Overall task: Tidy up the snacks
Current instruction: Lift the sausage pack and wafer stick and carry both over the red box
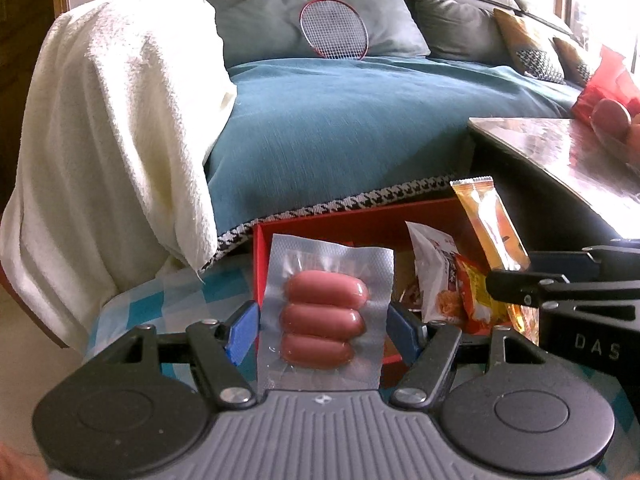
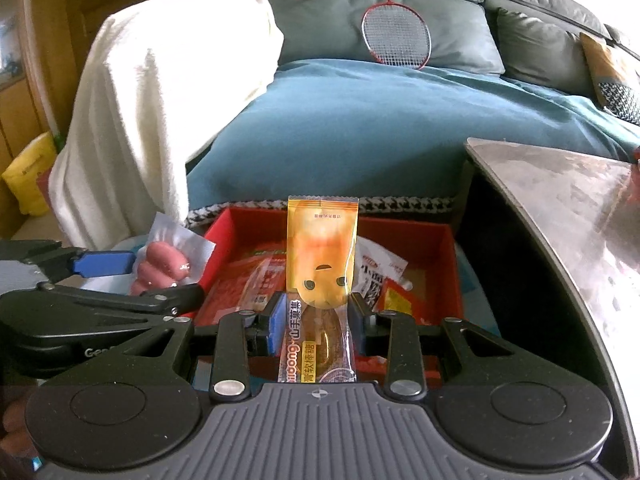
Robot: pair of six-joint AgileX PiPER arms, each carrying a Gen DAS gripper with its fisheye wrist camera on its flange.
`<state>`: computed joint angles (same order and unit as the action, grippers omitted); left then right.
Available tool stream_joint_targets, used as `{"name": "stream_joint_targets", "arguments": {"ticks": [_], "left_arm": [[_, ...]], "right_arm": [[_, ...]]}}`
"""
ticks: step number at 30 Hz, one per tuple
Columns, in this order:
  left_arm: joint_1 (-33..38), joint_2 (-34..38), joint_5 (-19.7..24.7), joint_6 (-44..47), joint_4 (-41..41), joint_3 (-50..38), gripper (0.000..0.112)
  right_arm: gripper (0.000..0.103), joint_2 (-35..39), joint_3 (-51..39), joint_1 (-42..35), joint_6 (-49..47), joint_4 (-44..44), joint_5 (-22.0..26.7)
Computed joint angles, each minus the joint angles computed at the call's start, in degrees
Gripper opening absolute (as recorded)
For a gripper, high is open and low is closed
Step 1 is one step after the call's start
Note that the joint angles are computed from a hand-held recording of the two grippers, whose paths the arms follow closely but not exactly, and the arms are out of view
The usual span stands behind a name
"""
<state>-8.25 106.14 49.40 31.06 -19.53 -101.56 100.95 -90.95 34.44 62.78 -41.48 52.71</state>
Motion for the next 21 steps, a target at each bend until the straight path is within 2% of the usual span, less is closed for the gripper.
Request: {"name": "stream_joint_targets", "arguments": {"ticks": [21], "left_arm": [[-4.3, 11.1, 1.8, -7.2, 7.0, -12.8, 0.063]], "right_arm": [[0.042, 7.4, -6.4, -9.5, -9.7, 7.2, -2.2]]}}
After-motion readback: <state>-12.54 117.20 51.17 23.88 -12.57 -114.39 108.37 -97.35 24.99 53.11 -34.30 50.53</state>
